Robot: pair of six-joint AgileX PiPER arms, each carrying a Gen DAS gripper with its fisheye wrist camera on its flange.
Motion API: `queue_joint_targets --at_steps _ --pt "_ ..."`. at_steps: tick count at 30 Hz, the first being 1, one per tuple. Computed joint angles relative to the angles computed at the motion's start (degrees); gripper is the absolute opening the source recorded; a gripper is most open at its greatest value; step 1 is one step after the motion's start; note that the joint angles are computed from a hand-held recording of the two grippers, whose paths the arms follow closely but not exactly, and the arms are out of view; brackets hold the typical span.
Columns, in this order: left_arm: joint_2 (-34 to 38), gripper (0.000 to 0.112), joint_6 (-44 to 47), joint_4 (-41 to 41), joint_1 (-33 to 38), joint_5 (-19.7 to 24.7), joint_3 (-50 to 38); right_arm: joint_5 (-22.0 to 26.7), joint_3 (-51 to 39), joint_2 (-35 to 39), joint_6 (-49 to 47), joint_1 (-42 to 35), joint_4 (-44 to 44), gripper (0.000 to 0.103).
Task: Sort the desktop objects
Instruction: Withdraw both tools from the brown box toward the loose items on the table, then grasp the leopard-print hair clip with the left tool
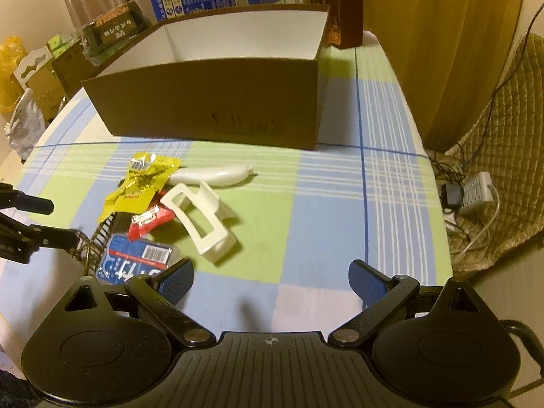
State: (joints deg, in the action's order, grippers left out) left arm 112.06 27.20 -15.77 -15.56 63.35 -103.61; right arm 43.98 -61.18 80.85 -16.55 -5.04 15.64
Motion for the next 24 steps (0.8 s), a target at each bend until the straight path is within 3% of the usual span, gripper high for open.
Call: queue_joint_targets --at_steps 4,8,12,14,17,24 --pt "1.02 0.080 -2.12 1.26 -0.98 -0.35 0.36 -0.04 0.37 0.03 0.00 -0.08 0.08 0.095" --pt "1.95 0.068 -3.90 2.70 -2.17 -2.17 1.50 0.00 0.40 0.06 0.10 -0.09 0.07 0.095" --pt "2.52 0.065 -4.51 4.06 -3.24 -4.63 3.19 0.08 0.43 0.20 -0.10 -0.26 0.24 0.095" --pt "2.62 0.046 -3.16 2.53 -2.85 -5.13 4.10 0.02 0.44 0.41 -0.02 -0.29 0.20 0.095" --pt "0.96 0.043 -0.48 2.59 -2.98 -8.23 7.42 0.10 0.56 0.61 -0.43 -0.66 0.51 0.095" --pt "-1.95 0.035 0.92 3.32 -1.26 -9.99 11.44 0.04 1.03 0.56 -3.10 -0.99 2.67 0.095"
